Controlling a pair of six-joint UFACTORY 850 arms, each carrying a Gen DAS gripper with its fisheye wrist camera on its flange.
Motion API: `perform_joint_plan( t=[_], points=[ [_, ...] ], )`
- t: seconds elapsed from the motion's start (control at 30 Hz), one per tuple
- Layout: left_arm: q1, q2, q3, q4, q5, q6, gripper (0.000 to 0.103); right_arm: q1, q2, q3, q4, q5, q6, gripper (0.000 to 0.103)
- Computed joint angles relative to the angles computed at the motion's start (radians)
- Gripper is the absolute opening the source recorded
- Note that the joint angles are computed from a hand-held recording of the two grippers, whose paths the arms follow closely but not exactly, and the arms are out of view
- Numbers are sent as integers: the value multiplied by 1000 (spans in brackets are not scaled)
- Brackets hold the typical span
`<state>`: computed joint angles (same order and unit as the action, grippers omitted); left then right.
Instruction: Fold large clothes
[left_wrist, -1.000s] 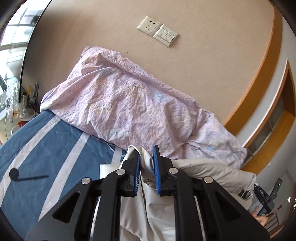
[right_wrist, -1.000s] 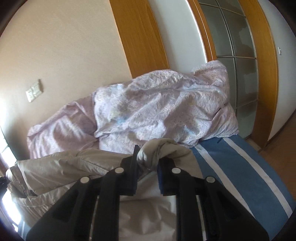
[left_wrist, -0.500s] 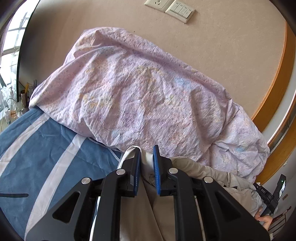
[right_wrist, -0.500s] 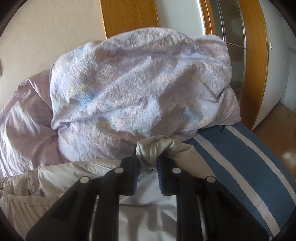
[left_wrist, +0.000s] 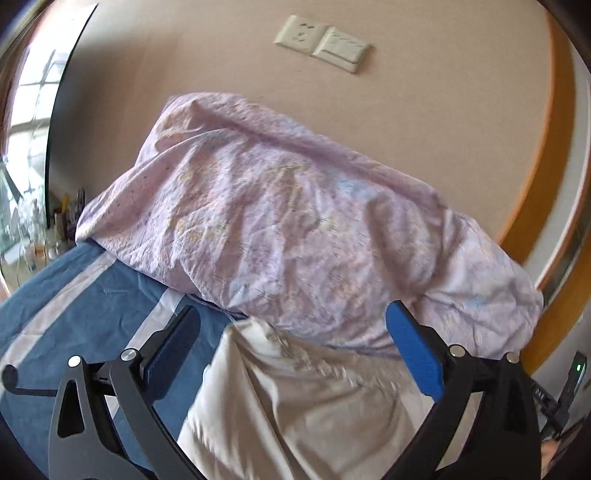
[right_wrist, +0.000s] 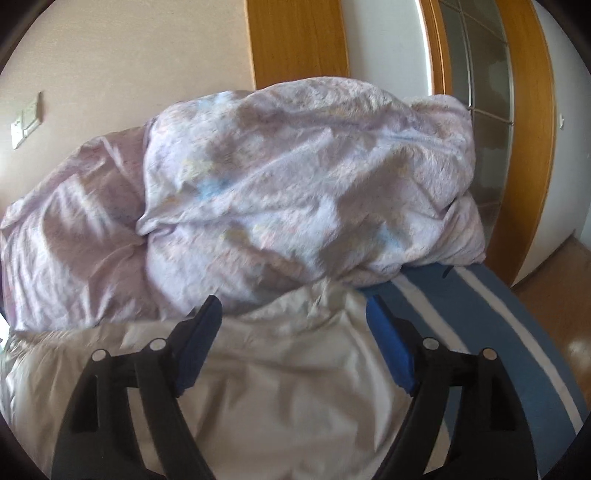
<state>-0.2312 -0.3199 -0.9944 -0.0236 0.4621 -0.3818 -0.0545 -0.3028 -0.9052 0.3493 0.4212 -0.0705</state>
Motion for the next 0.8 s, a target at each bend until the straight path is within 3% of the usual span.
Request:
perform_joint_plan(
  t=[0.07,0.17,0.33,0.6,0.8],
  points=[
    [-35,51,66,-40,25,87,102,8,35,53,-122,-8,99,81],
    [-81,84,129,-95,44,171,102,41,60,104,-135,12,85,81],
    [-153,51,127,-316,28,420,102,107,44,108,52,39,-121,81],
    [-178,-46,34,-541,-18,639,102,139,-20,56,250,58,-304,81],
    [-189,-117,-41,-728,-11,840,102,135,-80,0,380,63,-412,81]
  ],
)
